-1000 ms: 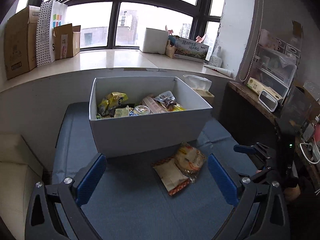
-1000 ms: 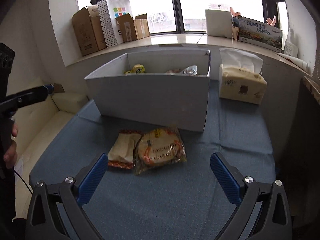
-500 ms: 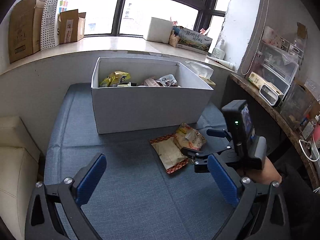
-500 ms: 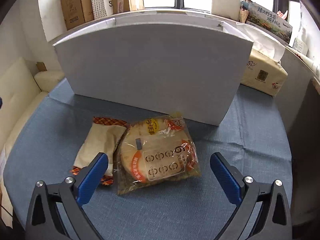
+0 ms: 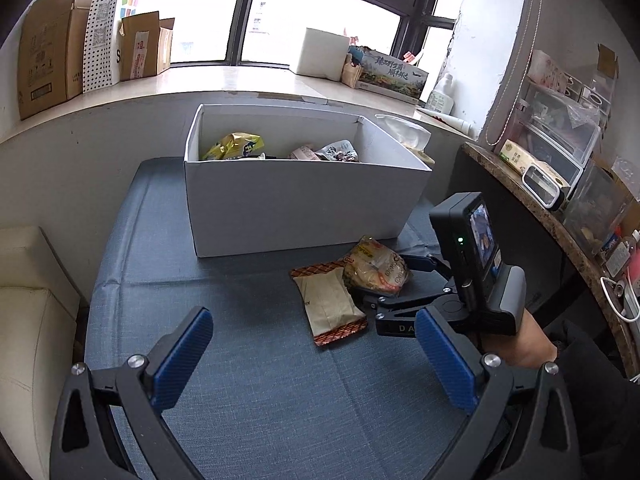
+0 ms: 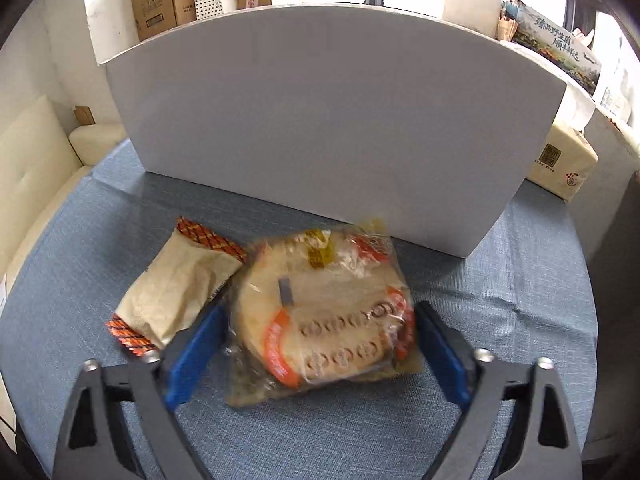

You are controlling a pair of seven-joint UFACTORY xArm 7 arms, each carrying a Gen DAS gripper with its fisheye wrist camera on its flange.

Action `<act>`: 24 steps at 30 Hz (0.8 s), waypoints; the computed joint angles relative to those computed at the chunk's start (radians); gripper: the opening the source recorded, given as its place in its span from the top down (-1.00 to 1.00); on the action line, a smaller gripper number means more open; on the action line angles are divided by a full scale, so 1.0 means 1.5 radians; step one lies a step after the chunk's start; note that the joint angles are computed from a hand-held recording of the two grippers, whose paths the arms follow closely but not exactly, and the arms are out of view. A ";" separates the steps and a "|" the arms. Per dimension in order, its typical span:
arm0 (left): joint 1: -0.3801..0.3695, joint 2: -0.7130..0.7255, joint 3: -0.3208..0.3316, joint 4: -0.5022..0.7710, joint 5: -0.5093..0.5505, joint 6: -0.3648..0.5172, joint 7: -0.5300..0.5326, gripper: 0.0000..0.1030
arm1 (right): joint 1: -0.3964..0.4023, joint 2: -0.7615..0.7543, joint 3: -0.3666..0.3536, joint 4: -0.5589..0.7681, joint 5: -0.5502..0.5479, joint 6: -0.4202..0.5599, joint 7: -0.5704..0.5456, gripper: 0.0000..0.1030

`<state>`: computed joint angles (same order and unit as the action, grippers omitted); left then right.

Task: Organize snacks
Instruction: 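Grasp the round bread pack with the right tool while the left tool grasps the pastry pack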

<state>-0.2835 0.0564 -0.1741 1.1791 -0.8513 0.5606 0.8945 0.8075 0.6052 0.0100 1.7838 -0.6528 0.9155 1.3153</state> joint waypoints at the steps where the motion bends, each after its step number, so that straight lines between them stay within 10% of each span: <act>1: -0.001 0.001 0.000 0.000 0.005 -0.002 -0.005 -1.00 | -0.002 -0.010 0.002 -0.012 0.000 -0.004 -0.004 -0.53; 10: -0.012 0.061 -0.015 0.043 0.088 0.021 -0.073 -1.00 | 0.019 -0.150 0.009 -0.191 -0.096 -0.067 0.158 -0.51; 24: -0.113 0.248 -0.003 0.188 0.461 -0.034 -0.415 -1.00 | 0.010 -0.298 0.128 -0.313 -0.209 0.081 0.390 -0.51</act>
<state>-0.4530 0.4285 -0.1783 1.4616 -0.1591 0.5094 0.2721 0.8232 0.1578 0.2027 1.3142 -0.9660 1.0365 1.8996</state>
